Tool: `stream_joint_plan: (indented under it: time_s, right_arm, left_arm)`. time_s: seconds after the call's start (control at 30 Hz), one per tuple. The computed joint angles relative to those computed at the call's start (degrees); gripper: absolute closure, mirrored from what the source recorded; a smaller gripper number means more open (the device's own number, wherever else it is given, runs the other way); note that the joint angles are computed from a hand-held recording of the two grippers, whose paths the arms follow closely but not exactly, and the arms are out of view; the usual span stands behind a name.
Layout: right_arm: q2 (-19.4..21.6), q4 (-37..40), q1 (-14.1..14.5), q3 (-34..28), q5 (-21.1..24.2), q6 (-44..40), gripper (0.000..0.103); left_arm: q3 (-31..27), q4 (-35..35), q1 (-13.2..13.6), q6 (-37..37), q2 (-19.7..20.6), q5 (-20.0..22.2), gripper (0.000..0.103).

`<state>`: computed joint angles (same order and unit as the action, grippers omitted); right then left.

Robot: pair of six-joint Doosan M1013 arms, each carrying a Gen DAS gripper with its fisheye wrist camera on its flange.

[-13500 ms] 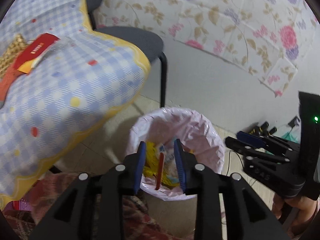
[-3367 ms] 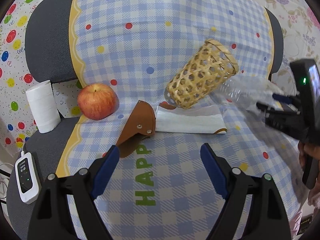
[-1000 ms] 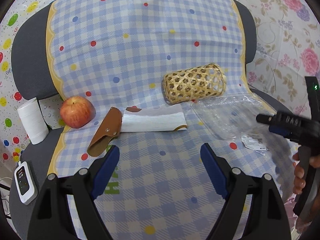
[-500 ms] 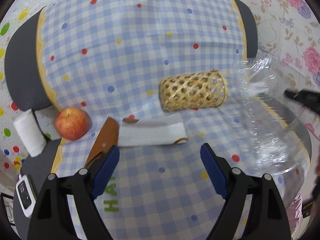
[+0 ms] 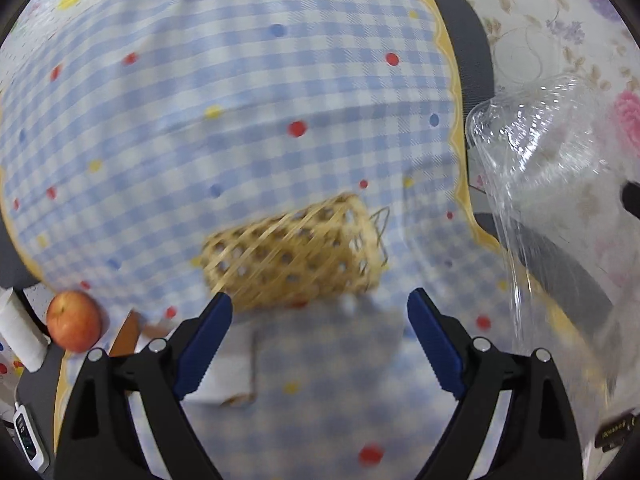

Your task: Collect trash

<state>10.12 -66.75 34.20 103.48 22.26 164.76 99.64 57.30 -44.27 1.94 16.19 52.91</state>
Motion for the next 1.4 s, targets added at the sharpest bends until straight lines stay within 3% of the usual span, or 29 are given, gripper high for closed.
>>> stream_joint_plan:
  time_s: [0.27, 0.37, 0.6, 0.73, 1.0, 1.23, 1.3, 1.4]
  right_arm:
    - [0.4, 0.5, -1.2, 0.0, -1.2, 0.7, 0.096]
    - [0.2, 2.2, -1.4, 0.4, -1.8, -0.9, 0.096]
    - [-1.2, -0.5, -0.7, 2.2, -1.0, 0.8, 0.096]
    - [-2.0, -1.8, -0.5, 3.2, -0.2, 2.0, 0.096]
    - [-2.6, 0.1, 0.2, 3.7, 0.1, -0.1, 0.096]
    - [-3.8, -1.4, 1.5, 5.1, -0.2, 1.8, 0.096]
    - [-3.9, -0.9, 1.9, 5.4, -0.4, 1.3, 0.096]
    - [-3.9, 0.9, 2.4, 5.6, -0.5, -0.2, 0.096]
  left_arm:
    - [-8.5, 0.5, 0.8, 4.7, 7.1, 8.1, 0.016]
    - [-9.1, -0.5, 1.3, 5.7, 7.6, 9.6, 0.016]
    - [-2.0, -1.8, 2.2, 1.9, 1.9, 6.6, 0.023]
    - [2.5, -4.1, 2.9, 0.1, -1.5, 5.3, 0.041]
    - [7.2, -6.0, 3.5, -2.2, -5.2, -0.4, 0.059]
    - [10.2, -6.0, 1.5, -11.9, -8.2, 3.2, 0.062]
    - [10.2, -5.0, 1.0, -13.3, -7.6, 6.9, 0.061]
    - [10.8, -4.6, 1.7, -15.0, -7.3, 6.1, 0.061]
